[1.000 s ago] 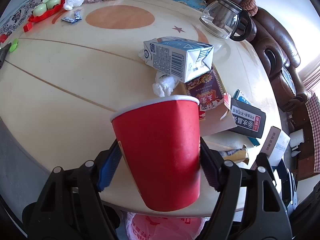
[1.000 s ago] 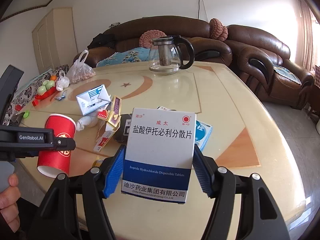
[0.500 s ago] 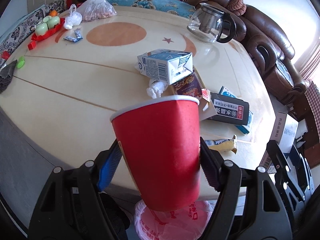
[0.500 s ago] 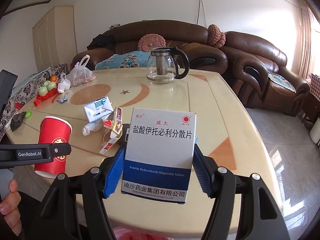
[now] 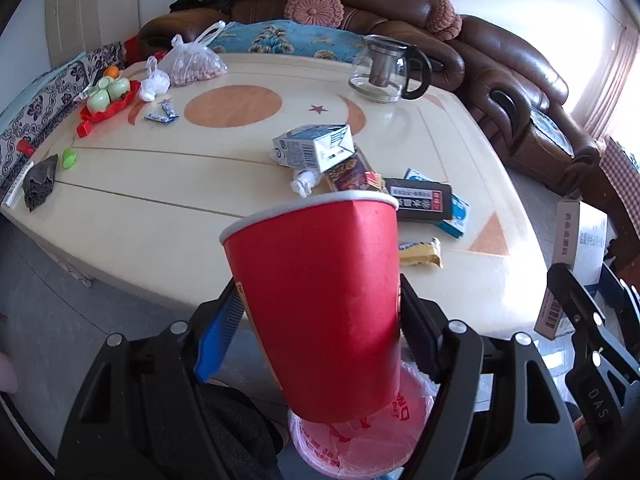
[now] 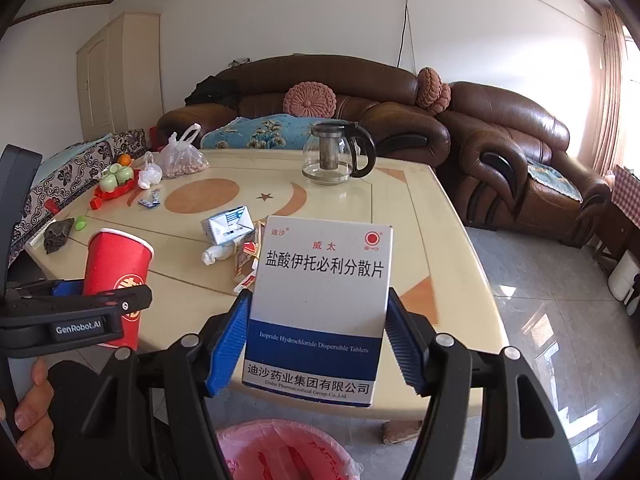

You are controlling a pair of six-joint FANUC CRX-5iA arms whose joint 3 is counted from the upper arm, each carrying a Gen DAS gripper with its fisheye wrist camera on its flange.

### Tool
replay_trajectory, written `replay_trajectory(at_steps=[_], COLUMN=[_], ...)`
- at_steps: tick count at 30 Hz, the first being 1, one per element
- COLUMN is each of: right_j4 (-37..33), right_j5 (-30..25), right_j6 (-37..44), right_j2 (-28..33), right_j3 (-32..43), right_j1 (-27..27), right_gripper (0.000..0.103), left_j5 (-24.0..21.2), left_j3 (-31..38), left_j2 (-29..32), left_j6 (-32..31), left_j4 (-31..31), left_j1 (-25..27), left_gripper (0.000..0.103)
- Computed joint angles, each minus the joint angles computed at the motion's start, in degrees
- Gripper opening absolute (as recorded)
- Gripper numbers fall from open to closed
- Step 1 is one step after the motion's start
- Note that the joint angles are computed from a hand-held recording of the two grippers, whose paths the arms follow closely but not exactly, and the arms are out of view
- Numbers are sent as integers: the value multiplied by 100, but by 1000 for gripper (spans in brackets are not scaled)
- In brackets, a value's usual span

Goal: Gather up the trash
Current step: 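Carry the red cup and white medicine box over the pink trash bin with both grippers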

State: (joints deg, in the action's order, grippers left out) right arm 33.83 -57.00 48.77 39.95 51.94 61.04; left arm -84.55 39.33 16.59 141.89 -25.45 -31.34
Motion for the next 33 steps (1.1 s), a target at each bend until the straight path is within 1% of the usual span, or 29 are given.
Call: replay_trajectory(at_steps=[5,16,24,33], right_j4=[342,781,890,759], right_j5=[205,382,360,242], right_j6=[-294,-763,-989,-1075], right_j2=[-569,-1406,-1701,-1945], right_j3=[-828,-2052,-2490,-2922], right_j1=[181,488,629,710], right_gripper=[63,63,63,64], left_j5=[-53,-221,-319,-331], left_j3=[9,-106,-188,-330], left_j2=[-91,-247,-345,-312], left_j6=[-28,33,96,-5], left_j4=[-204,-473,-660,-544], left_j1=[-307,-811,-1116,-1232], left_gripper=[72,72,72,72])
